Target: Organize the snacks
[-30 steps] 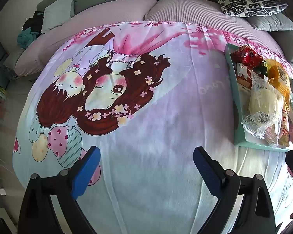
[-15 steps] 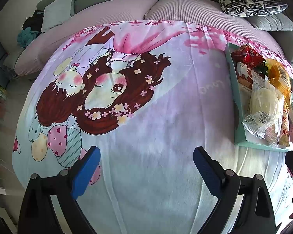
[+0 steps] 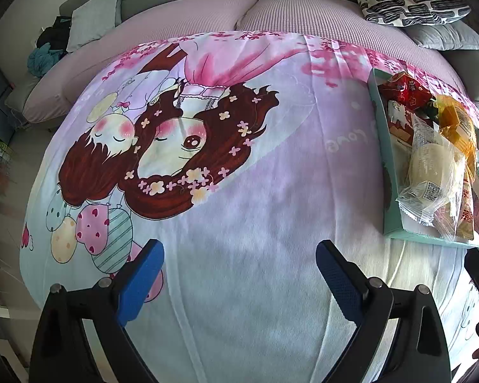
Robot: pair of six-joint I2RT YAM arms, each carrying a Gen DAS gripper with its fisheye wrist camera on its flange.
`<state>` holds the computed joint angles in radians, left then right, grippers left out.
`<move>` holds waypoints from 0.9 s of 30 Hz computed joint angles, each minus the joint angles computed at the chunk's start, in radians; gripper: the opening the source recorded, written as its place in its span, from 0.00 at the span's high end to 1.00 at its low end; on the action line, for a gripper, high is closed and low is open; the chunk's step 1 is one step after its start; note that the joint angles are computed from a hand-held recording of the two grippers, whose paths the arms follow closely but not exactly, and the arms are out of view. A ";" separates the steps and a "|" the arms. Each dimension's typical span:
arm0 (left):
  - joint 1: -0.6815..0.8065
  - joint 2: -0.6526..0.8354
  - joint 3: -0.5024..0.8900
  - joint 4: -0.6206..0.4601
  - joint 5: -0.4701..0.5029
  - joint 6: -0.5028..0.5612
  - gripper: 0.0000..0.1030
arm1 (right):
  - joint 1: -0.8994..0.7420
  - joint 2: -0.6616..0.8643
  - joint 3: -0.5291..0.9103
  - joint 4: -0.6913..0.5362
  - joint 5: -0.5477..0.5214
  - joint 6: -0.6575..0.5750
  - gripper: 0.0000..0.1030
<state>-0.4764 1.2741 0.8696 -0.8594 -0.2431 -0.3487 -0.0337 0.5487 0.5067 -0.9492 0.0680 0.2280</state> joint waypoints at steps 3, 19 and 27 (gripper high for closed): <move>0.000 0.000 0.000 0.000 0.000 0.000 0.07 | 0.001 -0.001 -0.001 0.000 0.001 0.001 0.00; 0.000 0.005 -0.001 -0.001 0.002 -0.001 0.07 | 0.015 0.008 0.002 0.001 0.011 0.012 0.00; -0.017 -0.040 -0.007 0.017 -0.026 0.010 0.07 | 0.018 0.011 0.002 0.003 0.012 0.014 0.00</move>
<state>-0.4938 1.2337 0.8625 -0.8421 -0.2688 -0.3385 -0.0161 0.5601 0.5091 -0.9460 0.0803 0.2420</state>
